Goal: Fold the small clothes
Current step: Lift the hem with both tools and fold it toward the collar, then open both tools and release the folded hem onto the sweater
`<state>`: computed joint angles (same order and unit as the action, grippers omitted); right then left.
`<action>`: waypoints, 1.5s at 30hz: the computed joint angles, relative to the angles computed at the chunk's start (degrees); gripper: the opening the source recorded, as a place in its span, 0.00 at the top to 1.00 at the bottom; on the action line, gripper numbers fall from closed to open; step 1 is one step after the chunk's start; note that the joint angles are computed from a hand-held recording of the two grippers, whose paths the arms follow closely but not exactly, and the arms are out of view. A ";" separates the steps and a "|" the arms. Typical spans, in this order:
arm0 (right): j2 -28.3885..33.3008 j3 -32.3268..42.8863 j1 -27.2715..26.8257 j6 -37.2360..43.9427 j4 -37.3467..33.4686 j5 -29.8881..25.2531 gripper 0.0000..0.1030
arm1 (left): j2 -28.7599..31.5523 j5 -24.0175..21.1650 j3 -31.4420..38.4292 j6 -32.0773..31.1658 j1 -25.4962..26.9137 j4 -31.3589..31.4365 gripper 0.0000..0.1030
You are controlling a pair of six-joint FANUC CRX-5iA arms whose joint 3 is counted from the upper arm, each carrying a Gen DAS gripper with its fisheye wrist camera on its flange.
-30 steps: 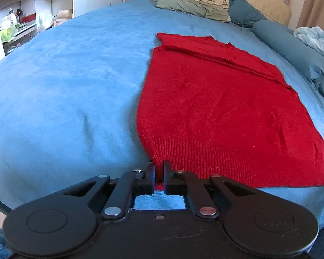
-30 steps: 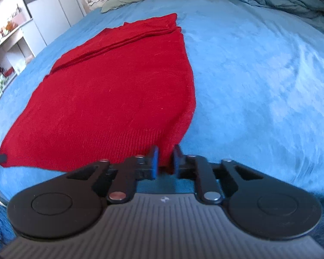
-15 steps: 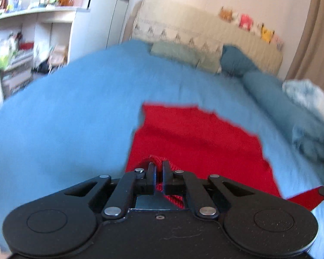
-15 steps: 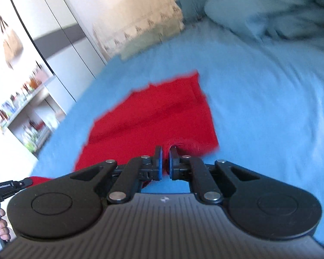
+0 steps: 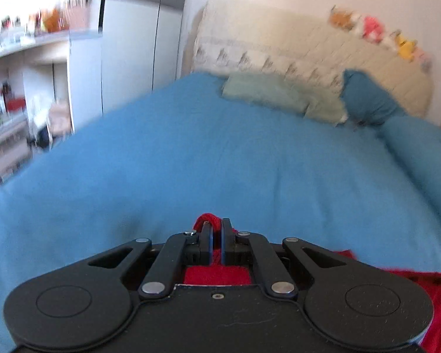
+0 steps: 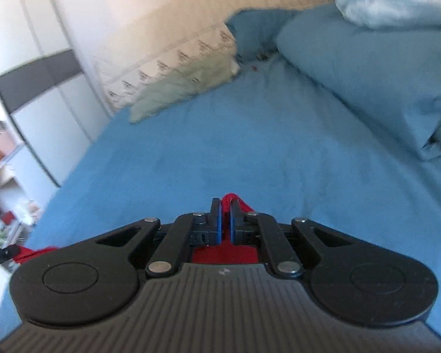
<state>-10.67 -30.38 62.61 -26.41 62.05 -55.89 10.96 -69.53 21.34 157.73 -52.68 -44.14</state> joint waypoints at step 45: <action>-9.65 -12.69 26.08 -4.89 -10.70 -17.69 0.00 | -9.36 9.78 -20.06 4.85 -13.26 -1.21 0.00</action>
